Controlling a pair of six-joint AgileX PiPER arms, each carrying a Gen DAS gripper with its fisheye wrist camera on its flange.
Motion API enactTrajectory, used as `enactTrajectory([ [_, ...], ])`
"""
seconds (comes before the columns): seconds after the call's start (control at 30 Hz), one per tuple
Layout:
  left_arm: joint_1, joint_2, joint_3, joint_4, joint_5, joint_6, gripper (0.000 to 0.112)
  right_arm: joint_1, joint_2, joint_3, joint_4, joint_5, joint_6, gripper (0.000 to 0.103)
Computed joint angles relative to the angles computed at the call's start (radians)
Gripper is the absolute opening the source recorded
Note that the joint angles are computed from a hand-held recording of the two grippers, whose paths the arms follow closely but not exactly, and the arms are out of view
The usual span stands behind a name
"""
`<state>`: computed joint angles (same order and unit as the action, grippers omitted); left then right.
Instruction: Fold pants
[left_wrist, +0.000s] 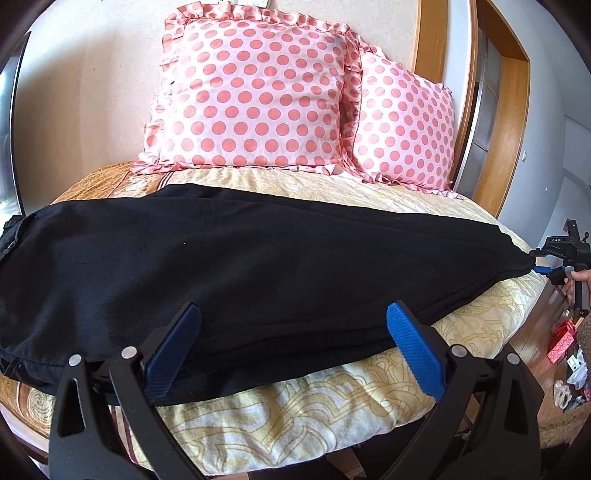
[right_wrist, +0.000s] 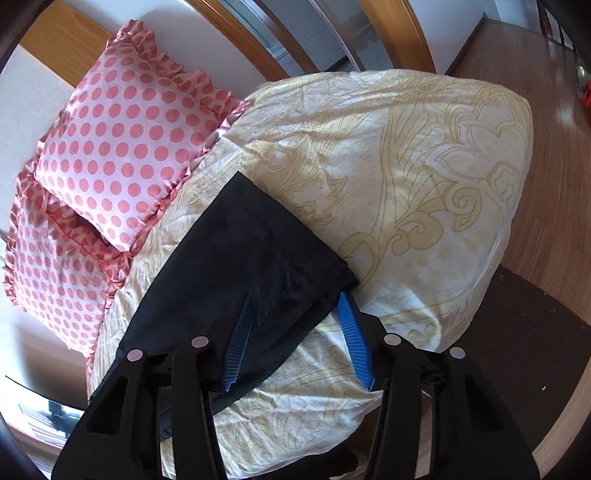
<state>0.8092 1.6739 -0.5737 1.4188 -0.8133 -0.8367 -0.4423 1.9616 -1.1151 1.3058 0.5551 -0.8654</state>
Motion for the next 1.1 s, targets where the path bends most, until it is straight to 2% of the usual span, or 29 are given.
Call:
enactTrajectory([
  [0.03, 0.004, 0.004, -0.004, 0.002, -0.005, -0.003, 0.101, -0.006, 0.006, 0.003, 0.04, 0.009, -0.021, 0.049],
  [0.07, 0.009, 0.006, -0.006, 0.003, -0.009, -0.002, 0.101, -0.015, 0.017, 0.007, 0.097, 0.023, -0.055, 0.041],
  [0.1, 0.011, 0.008, -0.007, 0.001, -0.011, -0.001, 0.101, -0.022, 0.032, 0.005, 0.141, 0.036, -0.078, 0.039],
  [0.17, 0.017, 0.011, -0.01, -0.003, -0.013, 0.0, 0.101, -0.021, 0.058, -0.004, 0.194, 0.034, -0.101, 0.017],
  [0.23, 0.032, 0.011, -0.009, -0.003, -0.022, 0.0, 0.101, -0.018, 0.067, 0.0, 0.254, 0.038, -0.153, 0.013],
  [0.33, 0.06, 0.01, -0.011, -0.004, -0.03, -0.003, 0.101, 0.0, 0.024, 0.043, 0.396, 0.06, -0.336, 0.011],
  [0.43, 0.084, 0.017, -0.026, -0.006, -0.025, -0.016, 0.101, 0.056, -0.044, 0.044, 0.428, 0.084, -0.432, 0.01],
  [0.57, 0.119, 0.03, -0.051, 0.013, -0.036, -0.072, 0.101, 0.184, -0.11, -0.011, 0.402, 0.117, -0.438, 0.01],
  [0.73, 0.16, 0.017, -0.047, 0.009, -0.046, -0.094, 0.101, 0.439, -0.091, -0.162, 0.348, 0.155, -0.396, 0.01],
  [0.93, 0.232, -0.014, -0.03, 0.011, -0.058, -0.101, 0.101, 0.769, 0.142, -0.458, 0.216, 0.279, -0.245, 0.01],
  [1.0, 0.266, -0.02, -0.028, 0.017, -0.059, -0.103, 0.101, 0.868, 0.244, -0.568, 0.087, 0.273, -0.136, 0.01],
  [1.1, 0.316, -0.018, -0.036, 0.027, -0.047, -0.103, 0.101, 0.956, 0.394, -0.727, -0.093, 0.308, 0.068, 0.01],
])
